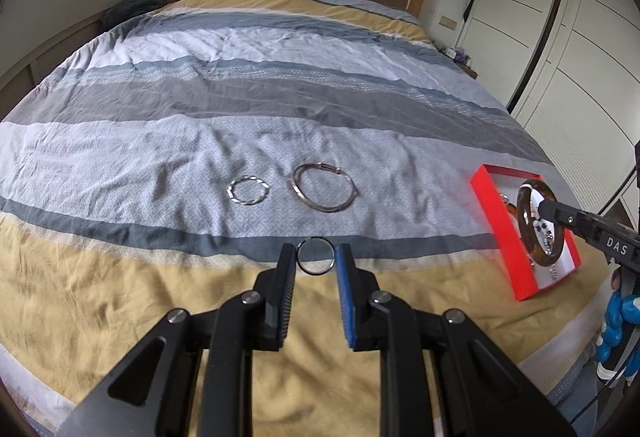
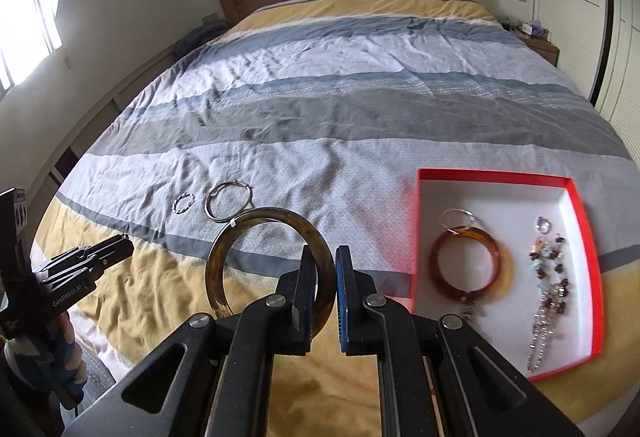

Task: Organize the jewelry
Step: 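Carry the dark ring and brown bangle into the red box and open both tools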

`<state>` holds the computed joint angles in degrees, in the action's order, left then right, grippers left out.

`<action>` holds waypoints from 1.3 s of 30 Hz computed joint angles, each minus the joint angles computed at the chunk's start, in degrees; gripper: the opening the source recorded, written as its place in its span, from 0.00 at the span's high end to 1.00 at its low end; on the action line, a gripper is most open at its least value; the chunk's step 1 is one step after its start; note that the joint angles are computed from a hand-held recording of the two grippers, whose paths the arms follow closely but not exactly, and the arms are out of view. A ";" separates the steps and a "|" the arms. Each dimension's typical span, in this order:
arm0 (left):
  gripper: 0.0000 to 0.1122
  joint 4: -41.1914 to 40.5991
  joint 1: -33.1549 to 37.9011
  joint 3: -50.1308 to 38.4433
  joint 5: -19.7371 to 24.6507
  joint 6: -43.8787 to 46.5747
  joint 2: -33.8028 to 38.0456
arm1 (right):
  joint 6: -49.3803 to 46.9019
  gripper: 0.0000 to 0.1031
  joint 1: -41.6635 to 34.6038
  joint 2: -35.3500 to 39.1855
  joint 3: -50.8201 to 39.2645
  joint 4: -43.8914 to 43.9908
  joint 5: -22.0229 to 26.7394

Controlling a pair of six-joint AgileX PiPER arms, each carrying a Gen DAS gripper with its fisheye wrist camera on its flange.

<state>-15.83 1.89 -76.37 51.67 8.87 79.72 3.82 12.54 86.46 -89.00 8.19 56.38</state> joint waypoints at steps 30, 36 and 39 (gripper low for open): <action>0.83 12.01 -35.94 -37.47 6.43 -17.53 30.90 | -19.02 0.91 -30.59 6.28 1.06 9.47 0.05; 0.83 11.30 -37.52 -46.98 8.71 -17.77 40.42 | -17.66 0.91 -29.58 12.75 -3.20 6.83 -1.06; 0.83 10.77 -37.58 -50.71 9.86 -18.16 44.05 | -16.77 0.91 -28.79 14.83 -4.51 4.71 -1.83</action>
